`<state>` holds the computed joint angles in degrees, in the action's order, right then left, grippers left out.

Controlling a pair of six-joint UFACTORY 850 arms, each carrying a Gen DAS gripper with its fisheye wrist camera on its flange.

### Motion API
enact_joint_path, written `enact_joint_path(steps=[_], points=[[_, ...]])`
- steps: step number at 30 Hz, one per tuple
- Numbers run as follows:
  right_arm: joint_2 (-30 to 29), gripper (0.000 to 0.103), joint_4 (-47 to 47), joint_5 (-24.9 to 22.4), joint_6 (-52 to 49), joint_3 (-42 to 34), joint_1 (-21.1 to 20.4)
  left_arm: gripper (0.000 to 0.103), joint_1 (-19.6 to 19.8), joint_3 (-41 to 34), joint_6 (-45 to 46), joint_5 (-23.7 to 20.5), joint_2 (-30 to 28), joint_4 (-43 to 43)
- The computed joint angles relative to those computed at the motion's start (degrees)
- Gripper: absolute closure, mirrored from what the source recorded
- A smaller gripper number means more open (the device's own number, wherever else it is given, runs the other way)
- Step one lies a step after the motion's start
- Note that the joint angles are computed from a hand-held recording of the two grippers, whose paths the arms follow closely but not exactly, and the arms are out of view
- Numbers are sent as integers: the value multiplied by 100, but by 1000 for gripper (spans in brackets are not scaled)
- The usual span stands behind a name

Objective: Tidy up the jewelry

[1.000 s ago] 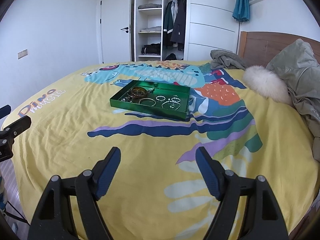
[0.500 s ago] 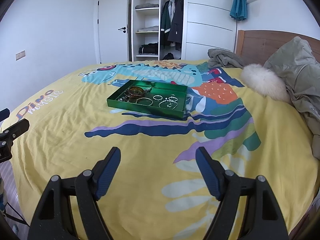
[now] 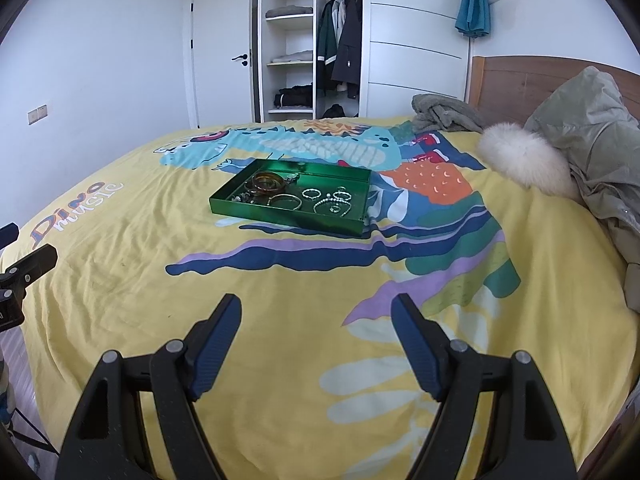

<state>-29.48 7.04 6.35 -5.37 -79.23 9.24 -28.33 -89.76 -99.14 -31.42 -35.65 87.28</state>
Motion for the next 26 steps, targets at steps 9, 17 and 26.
enact_joint_path(steps=[9,17,26], points=[[-5,27,-87,-10,111,-3,-9,1,8,6,50,59,-9,-20],[-4,27,-197,-9,217,1,-20,1,4,-18,93,79,-22,-69],[-5,27,-203,-9,227,-3,-21,1,-4,-31,140,106,-24,-162]])
